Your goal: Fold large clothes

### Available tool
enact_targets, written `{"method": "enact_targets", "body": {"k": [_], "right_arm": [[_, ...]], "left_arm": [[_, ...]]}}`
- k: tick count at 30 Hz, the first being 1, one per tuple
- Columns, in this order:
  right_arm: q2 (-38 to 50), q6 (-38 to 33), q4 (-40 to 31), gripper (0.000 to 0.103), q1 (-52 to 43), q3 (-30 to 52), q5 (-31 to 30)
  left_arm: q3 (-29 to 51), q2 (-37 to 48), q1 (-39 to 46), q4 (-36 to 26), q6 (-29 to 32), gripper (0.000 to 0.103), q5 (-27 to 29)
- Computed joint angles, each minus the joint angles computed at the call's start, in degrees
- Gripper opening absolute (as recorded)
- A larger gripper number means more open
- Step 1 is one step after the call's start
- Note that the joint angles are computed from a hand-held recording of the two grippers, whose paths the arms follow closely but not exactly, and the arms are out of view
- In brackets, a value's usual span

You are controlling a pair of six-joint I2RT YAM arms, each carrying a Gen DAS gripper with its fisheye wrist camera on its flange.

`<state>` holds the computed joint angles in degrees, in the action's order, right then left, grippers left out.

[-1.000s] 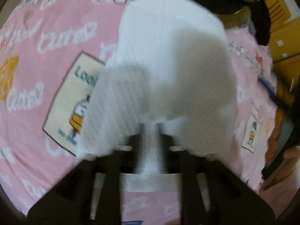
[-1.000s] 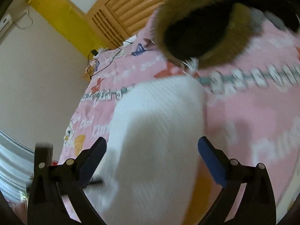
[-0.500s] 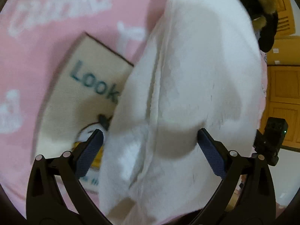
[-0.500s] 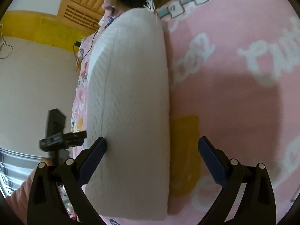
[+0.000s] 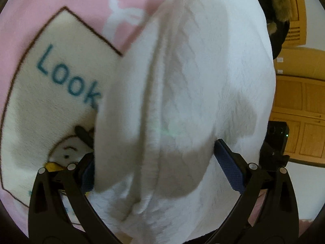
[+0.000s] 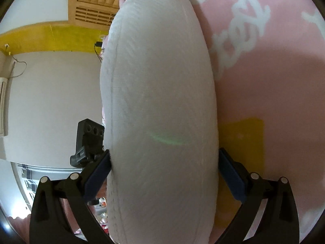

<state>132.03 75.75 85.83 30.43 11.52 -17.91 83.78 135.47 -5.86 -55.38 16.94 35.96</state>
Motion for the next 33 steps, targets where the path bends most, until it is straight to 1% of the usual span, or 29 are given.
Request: {"method": "enact_targets", "body": {"k": [1,2,3,4,5,7,10,11,13,15,16,17,19,20,21,22,24,25,27,28,30,31,32,33], "right_arm": [[-1.02,-0.01,-2.09,0.096,0.5,0.67,1.15],[-3.93,0.41,-5.9,0.095,2.01,0.89,3.73],[-6.16,1.3,-9.11,0.093,3.5,1.08,5.76],[-8.42,3.15,-11.48,0.089,4.76,1.06,7.71],[-9.76,3.83,-12.81,0.085,5.17,1.14,8.35],[-14.5,4.2,-17.79,0.077,5.98,0.9,9.16],[-18.55,6.15,-17.96,0.071,6.99,-0.44,9.74],[-19.23,6.26,-17.43,0.071,6.64,-0.8,9.34],[-19.14,7.64,-13.78,0.069,6.54,-1.52,8.77],[-22.48,7.91,-14.69,0.068,6.68,-1.9,8.61],[-25.27,8.13,-16.45,0.067,6.83,-1.98,8.48],[-27.1,8.0,-17.85,0.067,6.99,-1.96,8.38],[-35.84,5.76,-26.77,0.066,8.07,-0.63,8.75],[-39.71,4.71,-30.64,0.066,8.08,-0.15,8.54],[-43.65,3.7,-34.81,0.066,8.47,1.03,8.63],[-47.32,2.2,-40.3,0.066,8.76,3.09,8.66],[-51.52,-0.98,-48.25,0.066,9.01,7.01,7.88],[-52.33,-3.49,-53.39,0.066,9.47,11.45,7.01],[-53.57,-7.04,-59.67,0.066,9.41,16.79,4.84],[-51.52,-9.1,-61.22,0.066,9.9,21.53,3.05],[-44.82,-11.99,-63.91,0.066,10.84,31.85,0.45],[-40.05,-13.53,-64.94,0.066,11.58,38.32,-1.19],[-37.56,-14.16,-65.98,0.066,13.03,42.39,-1.8],[-32.72,-15.49,-67.23,0.066,14.22,49.12,-3.29]], "left_arm": [[-1.25,-0.79,-0.61,0.59,0.48,0.089,0.22],[-2.51,-1.95,-1.31,1.18,0.26,0.076,0.46],[-4.04,-3.45,-1.38,2.2,-0.66,0.069,1.27],[-5.52,-4.91,-1.3,3.28,-1.61,0.058,1.14],[-6.33,-5.73,-0.91,3.6,-1.95,0.049,1.26],[-8.33,-7.86,-0.09,3.98,-2.78,0.044,2.09],[-11.57,-12.14,-0.72,5.33,-3.82,0.041,2.04],[-12.7,-13.66,-1.0,5.56,-4.35,0.041,2.94],[-15.31,-16.62,-1.17,6.52,-5.86,0.04,5.19],[-17.5,-19.76,-0.95,6.83,-6.86,0.04,6.49],[-18.08,-21.27,-0.32,6.24,-6.82,0.04,7.36],[-19.57,-22.51,-0.25,7.17,-7.36,0.04,7.97],[-20.91,-24.91,1.63,5.62,-5.74,0.04,9.51],[-21.2,-26.64,3.14,3.6,-4.37,0.04,10.26],[-20.18,-27.26,6.17,-0.29,-0.72,0.04,10.66],[-19.88,-28.59,6.89,-1.51,-0.92,0.04,11.3],[-18.84,-31.65,11.08,-6.54,1.83,0.04,12.23],[-17.44,-32.7,13.31,-9.3,3.2,0.039,12.34],[-14.69,-35.83,19.57,-15.89,7.83,0.039,12.48],[-13.26,-36.59,21.96,-18.05,9.8,0.039,12.11],[-7.66,-36.95,30.16,-24.8,15.43,0.039,11.38],[-4.32,-36.11,33.73,-27.57,17.45,0.039,11.0],[0.13,-34.94,38.35,-30.11,19.04,0.038,10.12],[4.6,-33.6,42.09,-32.03,20.33,0.038,9.24]]}}
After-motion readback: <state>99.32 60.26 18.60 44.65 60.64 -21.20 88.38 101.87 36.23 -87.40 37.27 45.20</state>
